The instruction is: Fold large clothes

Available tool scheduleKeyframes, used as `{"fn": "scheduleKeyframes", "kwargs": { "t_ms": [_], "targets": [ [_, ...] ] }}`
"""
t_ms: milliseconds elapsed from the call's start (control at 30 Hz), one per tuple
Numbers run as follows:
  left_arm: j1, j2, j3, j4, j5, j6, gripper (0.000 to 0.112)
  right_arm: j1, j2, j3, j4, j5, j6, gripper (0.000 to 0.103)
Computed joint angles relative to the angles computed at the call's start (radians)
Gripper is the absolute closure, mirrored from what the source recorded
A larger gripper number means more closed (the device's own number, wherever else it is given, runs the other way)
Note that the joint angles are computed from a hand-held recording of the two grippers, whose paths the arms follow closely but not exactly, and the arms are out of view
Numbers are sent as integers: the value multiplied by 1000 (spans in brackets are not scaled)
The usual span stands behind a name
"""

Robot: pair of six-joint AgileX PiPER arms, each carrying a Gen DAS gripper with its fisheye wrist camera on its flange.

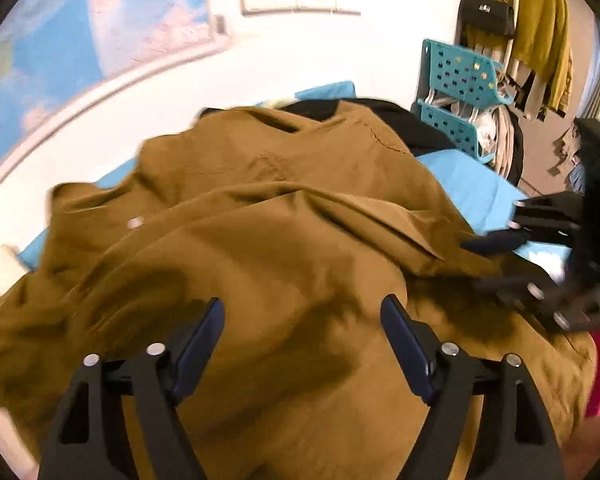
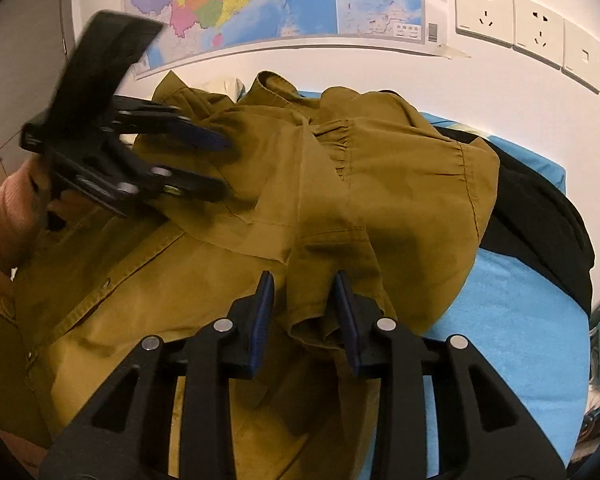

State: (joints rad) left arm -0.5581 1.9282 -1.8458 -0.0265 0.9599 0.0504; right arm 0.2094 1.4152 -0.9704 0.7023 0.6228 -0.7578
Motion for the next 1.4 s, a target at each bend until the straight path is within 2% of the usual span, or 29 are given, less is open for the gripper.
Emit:
{"fn": "scheduleKeyframes", "kwargs": {
  "t_ms": [33,67,133,200,233,267,300,333,367,400,433,500,533,567,600,633,700,767,800,867,933,1000,1033,1100,1167,1233,1300,1400],
  "targets": [
    [-4,45,-50,13,31,-21,53,-16,1,-6,20,17,-8,68],
    [2,110,-128,-4,88,-33,59,-29,-1,-8,35,34,-19,68],
    [17,178,-208,-20,133,-51,61,-66,2,-23,70,68,-42,67],
    [22,172,-184,-19,111,-56,65,-118,10,-41,113,97,-66,63],
    [24,167,-176,-17,109,-56,67,-137,11,-44,130,97,-70,59],
    [22,160,-167,-6,107,-58,68,-182,29,-58,183,111,-93,50],
    [21,165,-172,-2,109,-61,68,-227,61,-79,240,150,-117,43],
    [21,164,-174,-2,112,-63,68,-268,105,-106,297,198,-134,28],
    [19,161,-170,2,108,-65,68,-300,156,-142,334,247,-133,23],
    [21,157,-160,2,103,-62,67,-315,193,-166,349,273,-127,23],
    [18,145,-146,9,98,-66,67,-321,233,-191,359,288,-114,24],
    [18,144,-142,16,93,-63,67,-307,321,-259,339,341,-90,35],
    [24,142,-140,9,95,-56,67,-293,343,-281,321,353,-84,54],
    [24,140,-141,7,97,-59,67,-277,346,-287,303,347,-86,86],
    [29,137,-137,1,97,-55,67,-250,337,-300,259,315,-84,95],
    [32,133,-128,-1,91,-51,67,-242,315,-294,241,286,-82,98],
    [29,125,-112,3,79,-58,65,-270,278,-287,286,235,-109,99],
    [24,120,-101,-1,61,-49,60,-294,289,-317,288,191,-51,99],
    [29,105,-80,-10,46,-31,58,-292,308,-338,266,182,-14,99],
    [36,81,-47,-7,31,-33,46,-258,352,-372,183,129,74,99],
    [60,55,-14,-27,20,-24,40,-223,406,-405,108,98,166,99],
    [104,2,49,-41,-4,-19,40,-201,415,-402,74,67,190,99],
    [128,-29,83,-53,-19,-10,40,-199,406,-394,70,60,187,98],
    [183,-97,159,-75,-58,13,40,-202,350,-345,63,10,180,89],
    [229,-143,202,-59,-75,8,40,-201,270,-287,63,-35,149,88],
    [276,-172,222,-18,-72,-26,40,-204,207,-247,111,-35,61,88],
    [320,-179,228,-20,-70,-23,40,-187,179,-236,147,13,-6,88],
    [403,-142,182,-137,-32,27,41,-113,235,-294,36,52,61,82]
  ]
}}
